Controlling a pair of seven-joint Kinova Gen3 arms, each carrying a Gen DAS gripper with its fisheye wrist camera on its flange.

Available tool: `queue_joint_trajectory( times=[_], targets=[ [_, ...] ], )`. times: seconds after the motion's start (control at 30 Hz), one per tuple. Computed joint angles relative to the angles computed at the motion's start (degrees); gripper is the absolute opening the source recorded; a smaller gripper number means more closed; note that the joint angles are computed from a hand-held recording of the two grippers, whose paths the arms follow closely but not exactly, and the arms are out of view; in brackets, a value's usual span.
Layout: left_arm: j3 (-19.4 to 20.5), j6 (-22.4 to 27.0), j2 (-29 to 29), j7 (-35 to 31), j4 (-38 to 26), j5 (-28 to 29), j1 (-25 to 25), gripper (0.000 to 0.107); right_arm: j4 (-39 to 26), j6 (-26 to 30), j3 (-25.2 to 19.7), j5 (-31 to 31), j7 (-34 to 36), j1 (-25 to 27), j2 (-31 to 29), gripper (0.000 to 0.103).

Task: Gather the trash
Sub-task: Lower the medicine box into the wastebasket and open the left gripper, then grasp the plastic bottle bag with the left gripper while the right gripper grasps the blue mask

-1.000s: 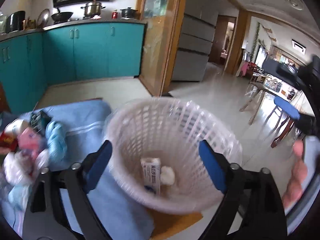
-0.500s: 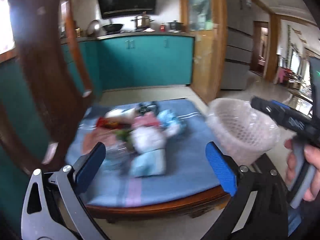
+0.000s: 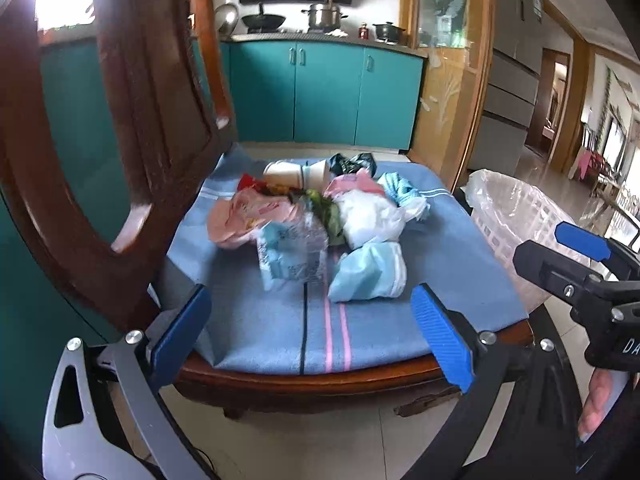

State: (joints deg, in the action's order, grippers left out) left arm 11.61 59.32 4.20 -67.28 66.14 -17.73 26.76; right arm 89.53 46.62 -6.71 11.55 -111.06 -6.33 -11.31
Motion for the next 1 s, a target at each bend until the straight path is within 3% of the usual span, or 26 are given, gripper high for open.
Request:
queue_joint_trajectory(
  times=[0.17, 0.43, 0.67, 1.0],
  targets=[
    [-0.25, 1.4, -0.86, -1.13, 0.64, 0.12, -0.64, 0.1, -1.5, 1.41, -1.17, 0.84, -1.92, -0.5, 1.0, 0.1],
    [0.02, 0.17, -0.18, -0.64, -0.29, 1.56, -2.01, 0.1, -1.2, -0.77, -2.23, 4.21, -4.22, -1.65, 1.95, 0.1],
    [-0.42, 5.48, 4.5, 1.36, -7.8, -1.76, 2.93, 0.1, -1.52, -0.96, 0.24, 1.15, -2.8, -1.55, 2.04, 0.1],
    [-2.27, 4.29, 4.37, 2.27, -5.19, -1.91, 3.6, 0.1, -0.3, -2.82, 1.72, -1.7, -0.68, -0.39, 1.57, 0.1]
  ],
)
